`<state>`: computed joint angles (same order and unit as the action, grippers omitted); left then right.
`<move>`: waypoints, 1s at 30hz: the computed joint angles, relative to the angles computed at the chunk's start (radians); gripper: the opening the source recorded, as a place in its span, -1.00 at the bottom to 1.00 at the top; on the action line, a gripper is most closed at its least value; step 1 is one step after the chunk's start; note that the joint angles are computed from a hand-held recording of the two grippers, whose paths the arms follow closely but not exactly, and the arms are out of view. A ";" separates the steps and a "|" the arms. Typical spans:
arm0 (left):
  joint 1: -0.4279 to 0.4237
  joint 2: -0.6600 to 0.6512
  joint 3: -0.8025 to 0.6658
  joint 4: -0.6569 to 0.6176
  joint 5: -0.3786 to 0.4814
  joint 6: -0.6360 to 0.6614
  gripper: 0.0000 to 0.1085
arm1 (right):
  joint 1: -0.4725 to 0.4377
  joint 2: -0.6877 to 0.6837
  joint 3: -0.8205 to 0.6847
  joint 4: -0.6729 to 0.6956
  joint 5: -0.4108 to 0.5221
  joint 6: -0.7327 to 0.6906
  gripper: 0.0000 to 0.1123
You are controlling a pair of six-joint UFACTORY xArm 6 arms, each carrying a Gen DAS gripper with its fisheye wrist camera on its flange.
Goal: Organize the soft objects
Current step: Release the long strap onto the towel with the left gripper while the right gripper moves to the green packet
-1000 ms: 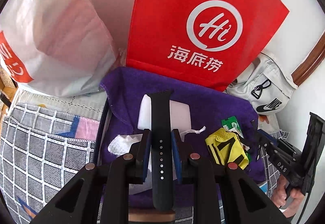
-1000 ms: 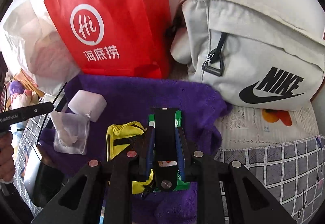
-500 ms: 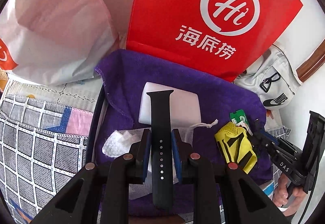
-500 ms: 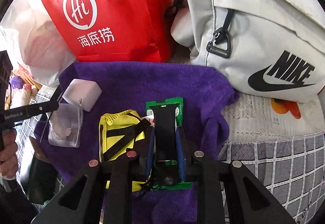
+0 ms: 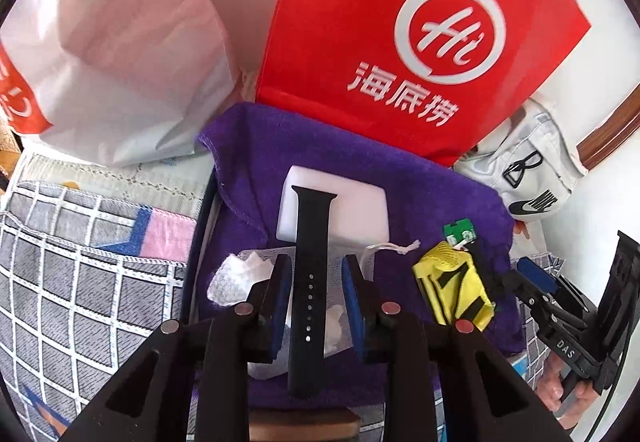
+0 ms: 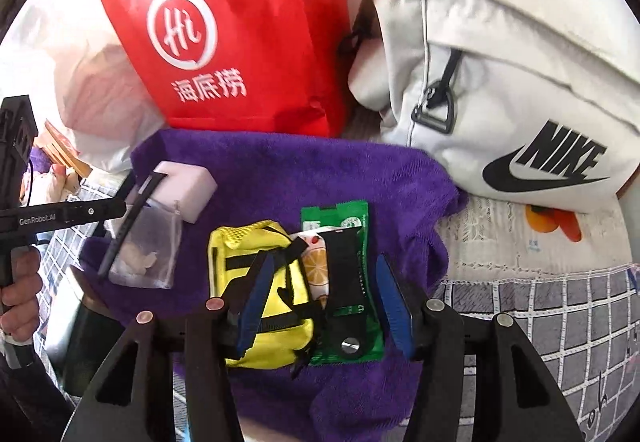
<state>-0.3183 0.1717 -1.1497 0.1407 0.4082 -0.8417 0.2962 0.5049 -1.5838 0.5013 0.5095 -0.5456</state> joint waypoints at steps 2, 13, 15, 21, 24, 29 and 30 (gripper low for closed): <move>-0.005 -0.028 0.015 -0.008 0.015 0.000 -0.55 | 0.007 -0.040 0.044 -0.006 -0.025 0.004 -0.06; -0.075 -0.283 0.183 0.131 0.106 -0.153 -0.55 | 0.079 -0.394 0.469 0.085 -0.208 -0.082 -0.03; -0.092 -0.336 0.223 0.165 0.122 -0.196 -0.55 | 0.095 -0.455 0.541 0.070 -0.217 -0.059 -0.03; -0.158 -0.476 0.337 0.276 0.168 -0.362 -0.55 | 0.136 -0.622 0.711 0.109 -0.166 -0.077 -0.03; -0.192 -0.532 0.390 0.305 0.176 -0.416 -0.55 | 0.163 -0.688 0.788 0.041 -0.148 -0.015 -0.03; -0.243 -0.617 0.481 0.322 0.177 -0.476 -0.55 | 0.210 -0.807 0.920 0.081 -0.151 -0.020 -0.03; -0.253 -0.631 0.496 0.326 0.175 -0.488 -0.55 | 0.224 -0.836 0.954 0.096 -0.156 -0.018 -0.03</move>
